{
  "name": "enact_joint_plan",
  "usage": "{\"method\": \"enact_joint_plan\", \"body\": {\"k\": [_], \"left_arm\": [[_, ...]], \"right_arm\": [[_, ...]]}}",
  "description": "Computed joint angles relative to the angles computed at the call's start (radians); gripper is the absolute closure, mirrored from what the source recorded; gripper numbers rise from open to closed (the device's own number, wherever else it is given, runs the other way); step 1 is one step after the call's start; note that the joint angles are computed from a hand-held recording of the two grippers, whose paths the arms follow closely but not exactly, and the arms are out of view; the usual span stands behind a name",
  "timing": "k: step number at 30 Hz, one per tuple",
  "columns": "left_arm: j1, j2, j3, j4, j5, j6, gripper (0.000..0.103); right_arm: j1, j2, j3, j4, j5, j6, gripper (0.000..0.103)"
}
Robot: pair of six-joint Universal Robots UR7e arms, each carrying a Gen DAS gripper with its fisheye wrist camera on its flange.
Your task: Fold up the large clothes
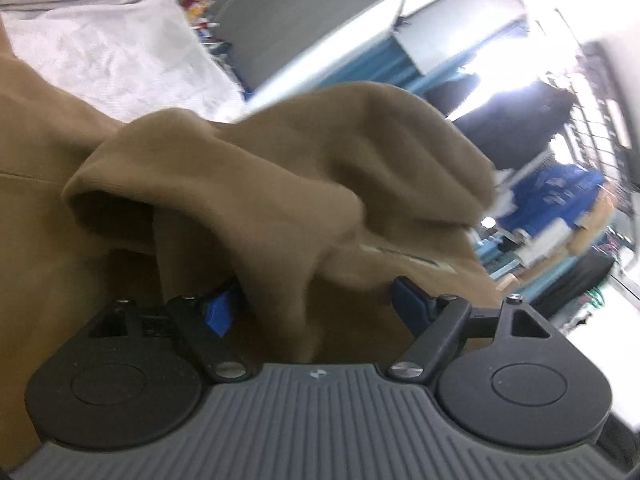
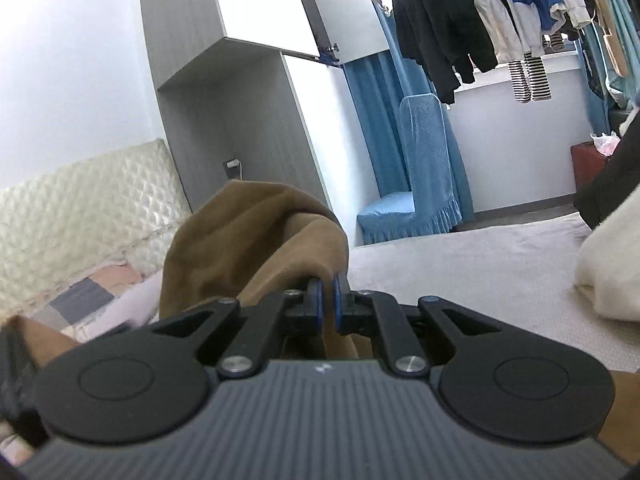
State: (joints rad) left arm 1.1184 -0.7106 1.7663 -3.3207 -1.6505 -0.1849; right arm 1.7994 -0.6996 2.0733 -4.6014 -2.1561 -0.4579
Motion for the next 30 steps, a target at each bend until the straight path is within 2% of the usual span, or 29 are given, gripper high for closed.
{"method": "enact_joint_plan", "body": {"k": [1, 3, 5, 6, 7, 8, 10, 11, 16, 19, 25, 28, 30], "left_arm": [[-0.004, 0.007, -0.01, 0.003, 0.014, -0.009, 0.02], [-0.02, 0.011, -0.022, 0.013, 0.081, 0.001, 0.029], [-0.03, 0.011, -0.043, 0.061, 0.128, -0.008, 0.06], [-0.028, 0.004, -0.052, 0.09, 0.13, -0.016, 0.068], [-0.028, -0.003, -0.061, 0.112, 0.135, -0.011, 0.083], [-0.035, -0.012, -0.063, 0.124, 0.149, 0.009, 0.088], [-0.052, -0.041, -0.061, 0.143, 0.171, 0.056, 0.091], [-0.057, -0.059, -0.058, 0.142, 0.156, 0.065, 0.092], [-0.051, -0.14, -0.07, 0.118, -0.044, 0.038, 0.093], [-0.069, -0.144, -0.112, 0.107, -0.079, 0.016, 0.093], [-0.103, -0.004, -0.349, 0.161, 0.016, -0.037, 0.093], [-0.126, 0.139, -0.57, 0.241, 0.1, 0.069, 0.093], [-0.133, 0.237, -0.717, 0.303, 0.154, 0.103, 0.093]], "right_arm": [[0.0, -0.003, -0.002, -0.005, -0.004, -0.003, 0.095], [-0.008, -0.004, -0.004, -0.018, -0.003, 0.013, 0.095], [-0.02, -0.01, 0.012, -0.02, 0.016, 0.044, 0.095], [-0.023, -0.01, 0.013, -0.02, 0.02, 0.047, 0.095], [-0.025, -0.009, 0.012, -0.021, 0.022, 0.045, 0.095], [-0.026, -0.007, 0.009, -0.02, 0.023, 0.041, 0.095], [-0.025, -0.006, 0.002, -0.023, 0.017, 0.035, 0.095], [-0.026, -0.007, 0.001, -0.029, 0.012, 0.034, 0.095], [-0.037, -0.035, 0.032, -0.064, 0.026, 0.083, 0.095], [-0.013, -0.04, 0.024, -0.094, 0.052, 0.042, 0.095], [-0.003, -0.091, -0.045, 0.024, 0.072, -0.082, 0.096], [-0.027, -0.092, -0.129, 0.077, 0.074, -0.165, 0.096], [-0.055, -0.089, -0.191, 0.124, 0.077, -0.189, 0.096]]}}
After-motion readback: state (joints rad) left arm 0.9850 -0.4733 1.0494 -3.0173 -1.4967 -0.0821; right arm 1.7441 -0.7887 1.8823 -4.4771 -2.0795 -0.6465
